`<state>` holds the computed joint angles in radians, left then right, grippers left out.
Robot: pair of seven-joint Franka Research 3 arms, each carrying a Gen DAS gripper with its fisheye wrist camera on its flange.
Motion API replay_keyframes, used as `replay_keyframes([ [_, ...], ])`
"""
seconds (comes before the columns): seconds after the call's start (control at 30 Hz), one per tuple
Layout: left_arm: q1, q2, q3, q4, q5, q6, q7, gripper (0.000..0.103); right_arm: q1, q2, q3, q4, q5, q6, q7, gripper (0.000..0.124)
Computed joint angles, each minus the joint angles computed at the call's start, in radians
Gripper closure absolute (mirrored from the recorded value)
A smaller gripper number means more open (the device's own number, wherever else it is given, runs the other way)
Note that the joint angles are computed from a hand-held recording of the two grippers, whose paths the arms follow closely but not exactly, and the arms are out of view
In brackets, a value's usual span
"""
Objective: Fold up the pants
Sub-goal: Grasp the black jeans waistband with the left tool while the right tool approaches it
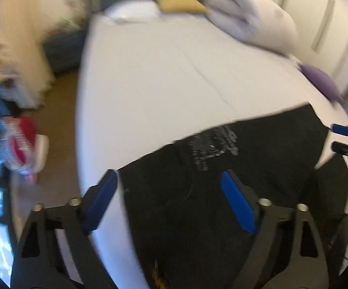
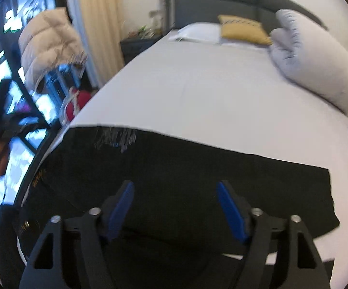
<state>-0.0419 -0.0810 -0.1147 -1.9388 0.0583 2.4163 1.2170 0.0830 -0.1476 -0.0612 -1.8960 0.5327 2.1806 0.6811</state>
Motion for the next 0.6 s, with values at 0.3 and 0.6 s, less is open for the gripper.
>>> replay_keyframes([
  [0.3, 0.083, 0.403, -0.031, 0.459, -0.189, -0.317, 0.399, 0.023, -0.012, 0.144, 0.011, 0.121, 0.037, -0.124, -0.092, 0.054],
  [0.6, 0.121, 0.583, -0.049, 0.738, -0.167, -0.567, 0.469, 0.042, -0.026, 0.211, 0.031, 0.187, 0.051, -0.179, -0.132, 0.054],
])
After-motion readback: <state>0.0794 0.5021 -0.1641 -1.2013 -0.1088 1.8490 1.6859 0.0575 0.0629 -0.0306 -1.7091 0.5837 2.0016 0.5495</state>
